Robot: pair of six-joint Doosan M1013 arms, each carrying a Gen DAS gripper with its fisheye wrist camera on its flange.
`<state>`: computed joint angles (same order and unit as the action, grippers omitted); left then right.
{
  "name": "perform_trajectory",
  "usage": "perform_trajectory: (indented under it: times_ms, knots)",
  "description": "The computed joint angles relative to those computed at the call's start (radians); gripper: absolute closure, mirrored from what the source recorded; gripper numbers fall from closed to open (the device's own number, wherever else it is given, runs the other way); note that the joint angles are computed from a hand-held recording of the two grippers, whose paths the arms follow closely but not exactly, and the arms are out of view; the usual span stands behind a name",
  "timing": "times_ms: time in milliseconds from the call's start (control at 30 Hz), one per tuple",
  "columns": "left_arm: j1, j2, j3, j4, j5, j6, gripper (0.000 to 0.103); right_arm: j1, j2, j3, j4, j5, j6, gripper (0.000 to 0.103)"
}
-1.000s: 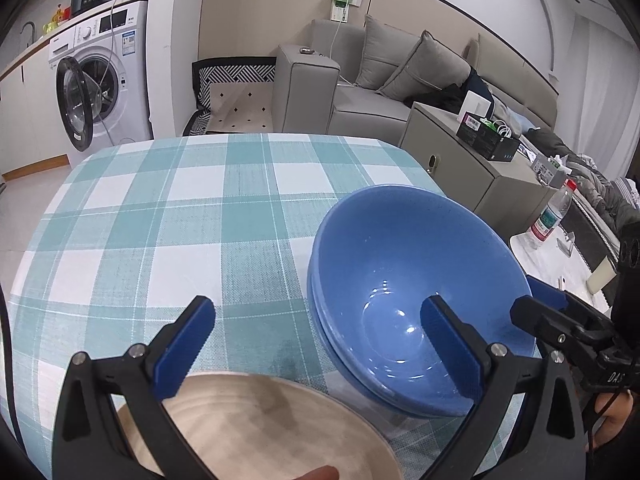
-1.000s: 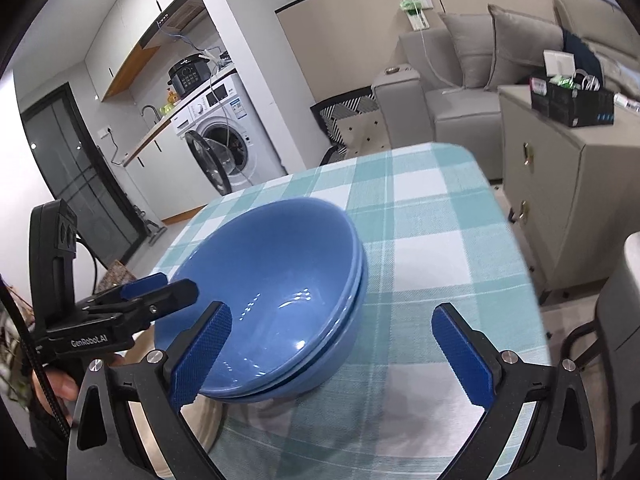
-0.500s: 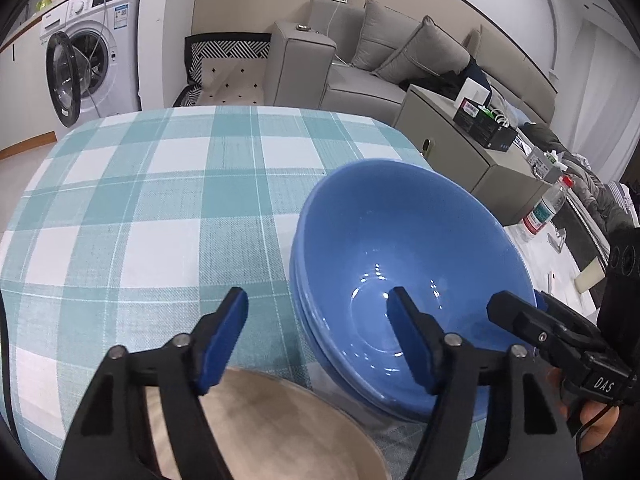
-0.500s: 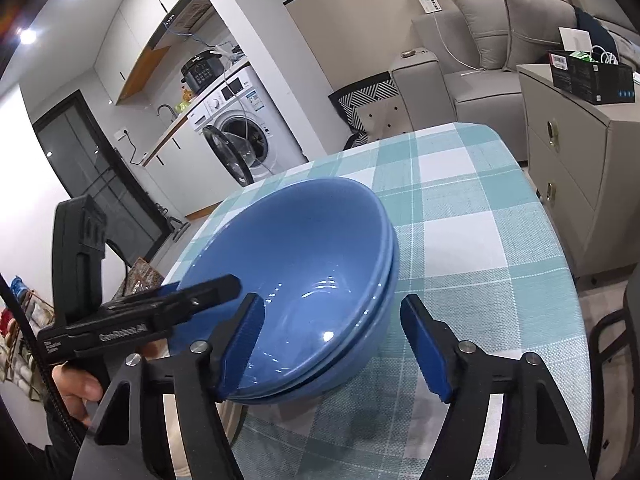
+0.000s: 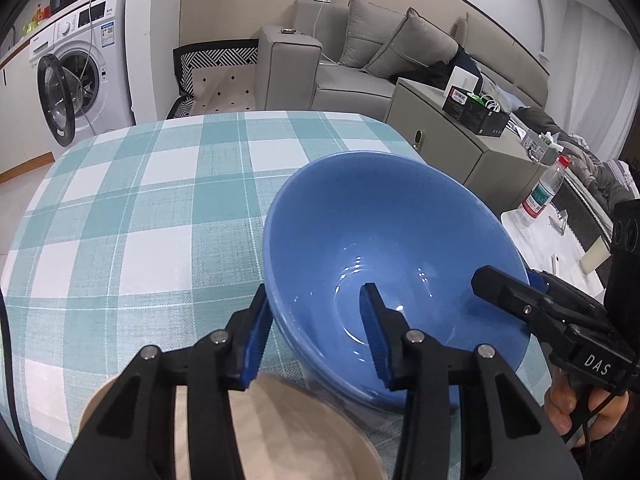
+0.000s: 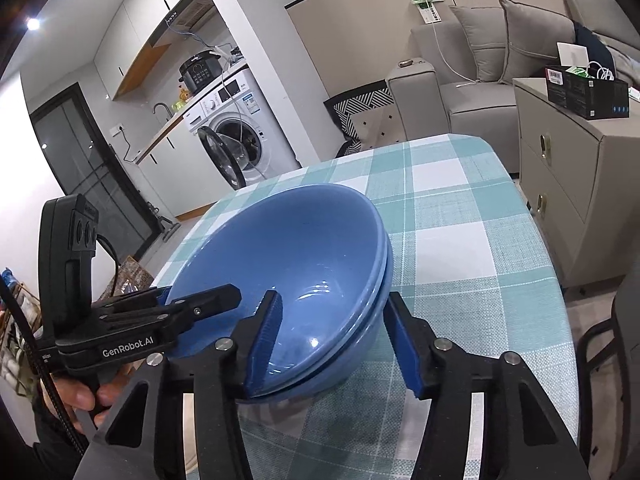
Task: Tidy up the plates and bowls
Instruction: 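Lift the blue bowl stack with both grippers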
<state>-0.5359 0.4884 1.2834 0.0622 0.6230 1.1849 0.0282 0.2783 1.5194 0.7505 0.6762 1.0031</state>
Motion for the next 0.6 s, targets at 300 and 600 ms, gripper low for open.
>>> perform_trajectory:
  times_ms: [300,600]
  knots:
    - [0.000,-0.002,0.003,0.007,0.001,-0.004,0.060,0.002,-0.003,0.004,-0.013,-0.010,0.001,0.049]
    - [-0.006,-0.008,0.009,0.031,-0.004,-0.023,0.060,0.001,-0.006,0.006,-0.010,-0.019,-0.013,0.049]
